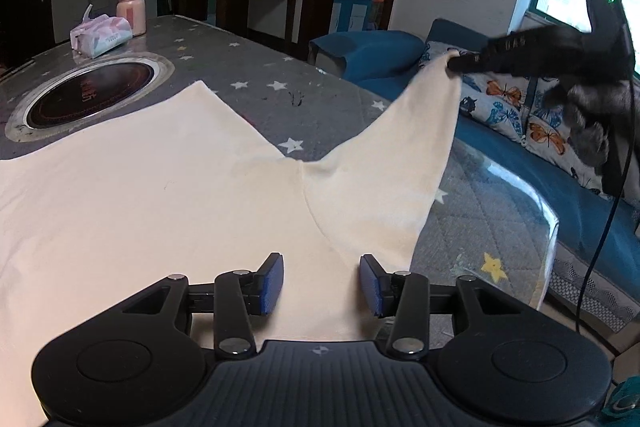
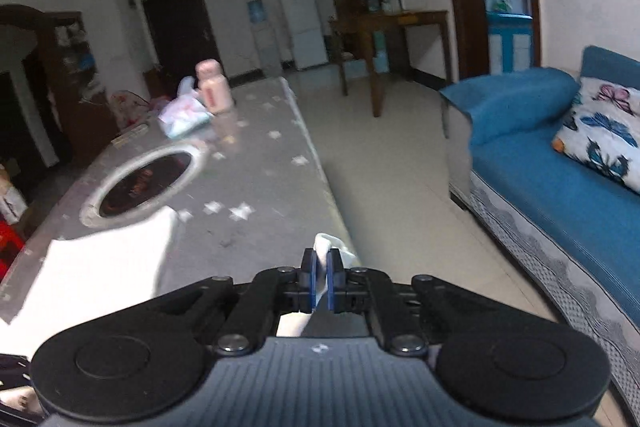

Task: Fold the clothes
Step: 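Grasp the side edge with the right gripper and fold it over the body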

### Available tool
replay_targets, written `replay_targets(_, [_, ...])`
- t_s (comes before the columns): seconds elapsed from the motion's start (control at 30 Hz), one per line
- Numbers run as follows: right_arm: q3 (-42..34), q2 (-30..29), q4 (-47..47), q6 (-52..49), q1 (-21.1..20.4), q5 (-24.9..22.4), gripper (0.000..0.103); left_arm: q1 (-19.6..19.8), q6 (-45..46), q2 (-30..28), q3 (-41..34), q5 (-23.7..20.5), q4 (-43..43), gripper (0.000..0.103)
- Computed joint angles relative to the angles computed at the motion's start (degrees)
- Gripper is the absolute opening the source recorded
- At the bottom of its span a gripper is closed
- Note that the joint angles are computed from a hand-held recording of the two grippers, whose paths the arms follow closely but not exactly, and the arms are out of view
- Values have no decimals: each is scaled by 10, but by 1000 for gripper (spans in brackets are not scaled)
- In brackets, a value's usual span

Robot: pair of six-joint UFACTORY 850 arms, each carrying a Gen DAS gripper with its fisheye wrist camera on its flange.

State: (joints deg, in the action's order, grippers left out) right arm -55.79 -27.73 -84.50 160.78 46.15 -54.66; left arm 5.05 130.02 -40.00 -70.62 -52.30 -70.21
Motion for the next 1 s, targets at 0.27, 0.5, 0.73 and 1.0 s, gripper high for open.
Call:
replay_targets(0.27, [-67, 15, -55, -114, 7, 3, 4, 23, -15, -7, -25, -19, -24, 49])
replay_targets(0.5, [-179, -40, -118, -195, -7, 81, 4, 49, -47, -26, -57, -17, -35, 49])
replay_targets(0.73, [-318, -135, -145, -261, -23, 203, 4, 69, -59, -36, -71, -16, -40, 50])
replay_targets(1.0, [-447, -237, -42, -400, -31, 326, 4, 86, -77, -45, -81, -3, -47, 50])
